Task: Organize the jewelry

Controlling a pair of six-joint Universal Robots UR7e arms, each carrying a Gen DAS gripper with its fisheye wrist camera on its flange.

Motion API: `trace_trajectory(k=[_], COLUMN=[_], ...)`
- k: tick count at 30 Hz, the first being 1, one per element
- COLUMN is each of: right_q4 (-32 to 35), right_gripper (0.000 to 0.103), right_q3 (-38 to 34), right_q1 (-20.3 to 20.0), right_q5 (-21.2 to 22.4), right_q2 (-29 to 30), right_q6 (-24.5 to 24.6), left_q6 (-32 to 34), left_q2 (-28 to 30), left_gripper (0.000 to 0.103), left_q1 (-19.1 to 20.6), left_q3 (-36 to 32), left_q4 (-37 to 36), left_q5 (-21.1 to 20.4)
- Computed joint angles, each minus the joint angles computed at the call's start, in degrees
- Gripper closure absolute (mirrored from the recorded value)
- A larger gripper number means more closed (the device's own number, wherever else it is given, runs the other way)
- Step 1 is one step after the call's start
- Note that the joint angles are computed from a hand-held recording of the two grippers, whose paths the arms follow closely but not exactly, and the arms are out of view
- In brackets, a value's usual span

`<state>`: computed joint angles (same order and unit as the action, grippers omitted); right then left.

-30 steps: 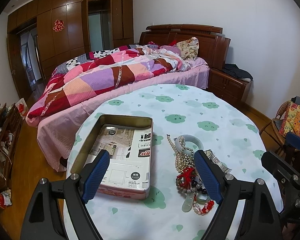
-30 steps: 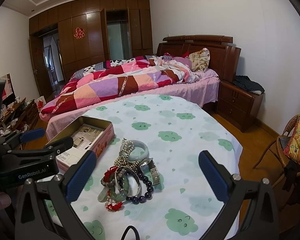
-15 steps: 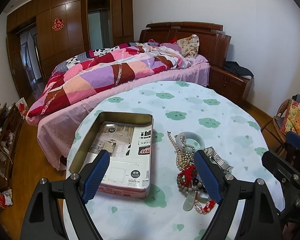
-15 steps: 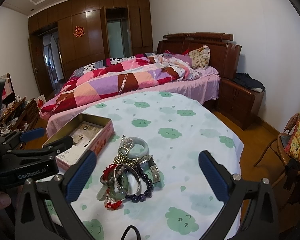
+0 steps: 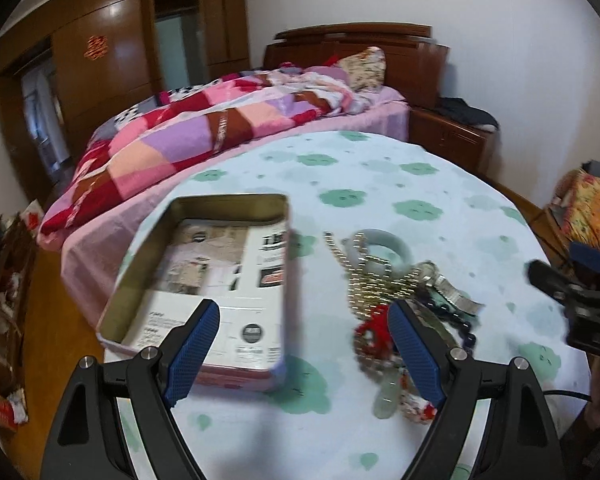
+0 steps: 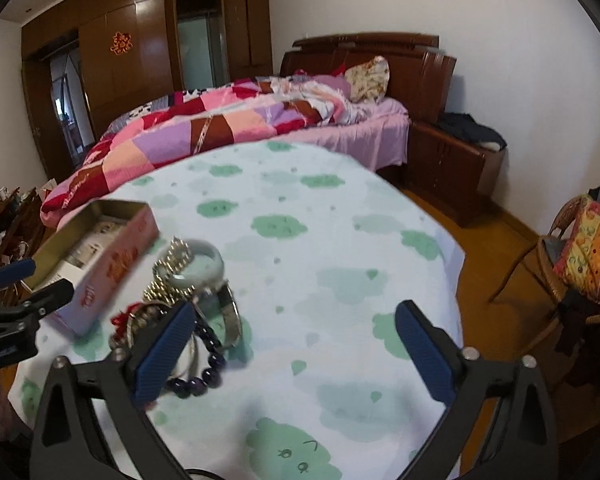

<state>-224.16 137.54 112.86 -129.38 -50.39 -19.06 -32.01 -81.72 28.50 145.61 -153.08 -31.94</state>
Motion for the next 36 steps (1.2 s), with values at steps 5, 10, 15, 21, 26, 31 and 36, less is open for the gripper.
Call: trace_trajectory(k=[5, 10, 15, 21, 26, 31, 36], right_q4=[7.3, 12.5, 14.8, 16.4, 17.9, 19.0, 15.9], right_gripper=[0.031, 0.059, 0.074, 0.077, 0.083, 0.092, 0.094], right_q3=[0.6, 0.5, -0.9, -2.1, -3.4, -3.8, -2.5], right_q1=[-1.0, -0.3, 1.5, 3.3, 3.7, 3.1, 2.1], right_q5=[4.8, 12.6, 13.5, 12.6, 11.3, 10.7, 12.7], right_q2=[-1.7, -2.8, -0.8, 1.0, 3.0, 3.4, 2.0], right_q6=[1.4, -1.2, -3.9, -6.7, -8.1, -7.8, -6.1], left_q6=[2.7, -4.9, -8.7, -8.5, -8.2, -6.4, -2.1], left_q2=[1.6, 0.1, -1.3, -1.5, -1.5, -1.3, -0.3], left_gripper=[0.017, 0.017, 0.017, 0.017, 0.017, 0.017, 0.017], left_q1=[-0.4, 2.1, 3.9, 3.9, 4.4, 4.7, 3.7], left_q3=[0.2, -1.6, -2.2, -1.8, -1.9, -1.7, -0.6], left_q4=[-3.1, 5.8, 8.8, 8.3, 7.8, 5.7, 0.6], left_q5=[0.3, 3.5, 3.3, 3.5, 3.0, 2.0, 1.4])
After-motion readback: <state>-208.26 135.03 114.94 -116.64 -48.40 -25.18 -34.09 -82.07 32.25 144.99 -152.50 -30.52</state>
